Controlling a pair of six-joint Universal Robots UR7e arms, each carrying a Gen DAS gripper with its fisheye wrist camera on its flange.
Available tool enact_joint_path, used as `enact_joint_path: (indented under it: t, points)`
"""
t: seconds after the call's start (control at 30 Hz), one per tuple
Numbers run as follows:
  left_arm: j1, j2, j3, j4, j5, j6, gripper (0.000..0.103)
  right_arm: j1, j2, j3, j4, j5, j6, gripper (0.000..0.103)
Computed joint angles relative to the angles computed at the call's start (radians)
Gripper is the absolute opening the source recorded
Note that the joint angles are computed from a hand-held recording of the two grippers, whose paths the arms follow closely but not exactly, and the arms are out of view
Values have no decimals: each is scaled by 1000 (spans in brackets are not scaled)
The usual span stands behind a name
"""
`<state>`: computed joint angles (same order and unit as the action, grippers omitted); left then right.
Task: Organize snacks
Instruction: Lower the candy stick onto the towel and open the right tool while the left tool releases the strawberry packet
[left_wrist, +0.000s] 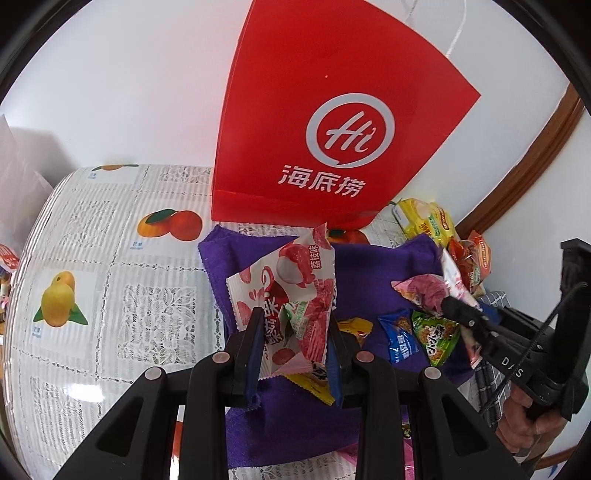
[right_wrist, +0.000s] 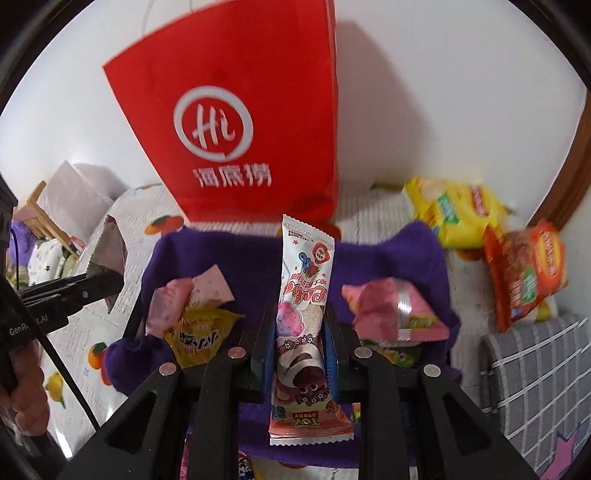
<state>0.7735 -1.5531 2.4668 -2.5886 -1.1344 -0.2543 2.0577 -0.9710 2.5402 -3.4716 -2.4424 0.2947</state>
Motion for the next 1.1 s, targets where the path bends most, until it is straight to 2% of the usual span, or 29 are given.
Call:
enact_joint_path:
  t: [0.17,0.4,0.77,0.97,1.03,1.1]
  points:
    - [6,14,4,-5,-16,2,28,-28,17,-6,27,65,-19,23]
    - [23,45,-2,2,-39,-8,28,-83,25,-9,85,119,1,23]
    - [16,77,-8,46,-56,-19,28,-115,51,-22,117,151,-26,24]
    - [18,72,-13,73,-57,-29,28,-108,27,-21,141,165,-49,25]
    - [23,75,-17,82,-64,-30,28,-88,14,-17,141,152,-51,33]
    - [27,82,-20,88,-73,-30,28,-63,6,-15,132,129,-50,34]
